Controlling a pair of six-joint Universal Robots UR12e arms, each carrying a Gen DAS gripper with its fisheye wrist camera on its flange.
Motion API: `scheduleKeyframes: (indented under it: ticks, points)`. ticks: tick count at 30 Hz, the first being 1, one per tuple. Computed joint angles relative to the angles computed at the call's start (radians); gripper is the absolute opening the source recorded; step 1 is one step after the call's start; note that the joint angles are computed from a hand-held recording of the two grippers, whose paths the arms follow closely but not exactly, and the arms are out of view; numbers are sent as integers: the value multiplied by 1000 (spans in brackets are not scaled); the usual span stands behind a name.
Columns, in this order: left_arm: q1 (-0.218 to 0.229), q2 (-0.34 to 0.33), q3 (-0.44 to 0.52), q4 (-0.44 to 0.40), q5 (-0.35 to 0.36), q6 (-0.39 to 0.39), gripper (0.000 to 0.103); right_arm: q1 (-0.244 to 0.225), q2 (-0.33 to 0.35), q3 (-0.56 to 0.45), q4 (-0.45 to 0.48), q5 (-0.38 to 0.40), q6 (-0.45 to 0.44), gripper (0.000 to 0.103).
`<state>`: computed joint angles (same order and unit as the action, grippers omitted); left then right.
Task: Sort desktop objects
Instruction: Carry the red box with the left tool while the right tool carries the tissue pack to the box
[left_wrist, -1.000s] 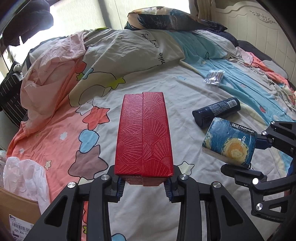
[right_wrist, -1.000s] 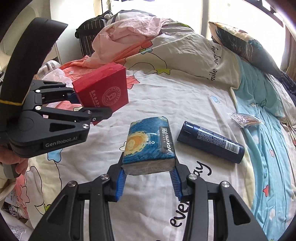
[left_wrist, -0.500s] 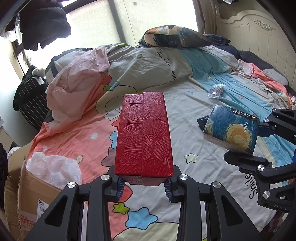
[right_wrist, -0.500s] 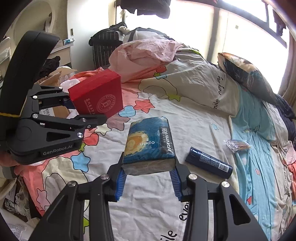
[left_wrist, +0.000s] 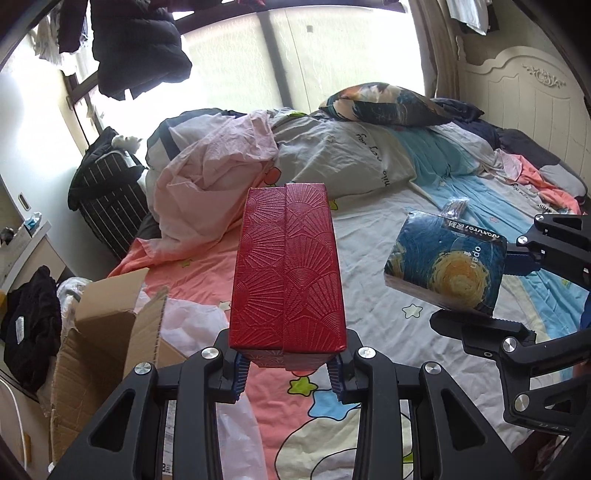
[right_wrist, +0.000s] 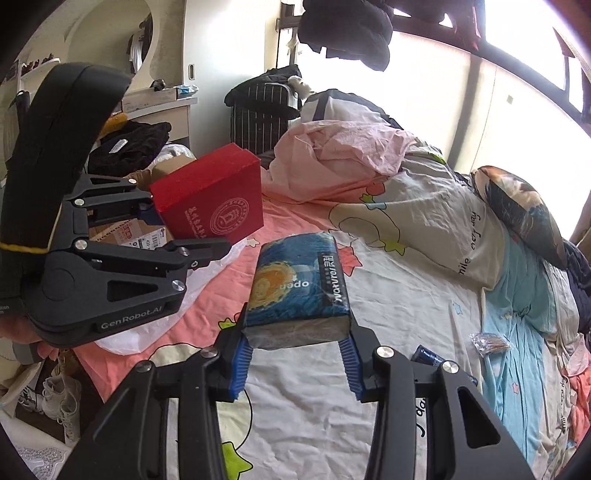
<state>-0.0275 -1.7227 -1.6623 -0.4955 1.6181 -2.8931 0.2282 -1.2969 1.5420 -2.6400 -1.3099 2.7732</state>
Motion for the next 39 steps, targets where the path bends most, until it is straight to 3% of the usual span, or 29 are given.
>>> scheduleKeyframes:
  ticks: [12, 17, 28, 39]
  points:
    - [62, 81, -32, 44, -5, -24, 35, 56, -8, -40, -14, 9, -28, 40]
    - [88, 106, -46, 35, 30, -31, 35, 85, -1, -59, -10, 16, -42, 40]
    - [190, 169, -119, 29, 38, -65, 35, 163, 45, -120, 21, 48, -89, 40]
    - [293, 165, -163, -20, -17, -92, 35, 230, 123, -201, 103, 19, -131, 40]
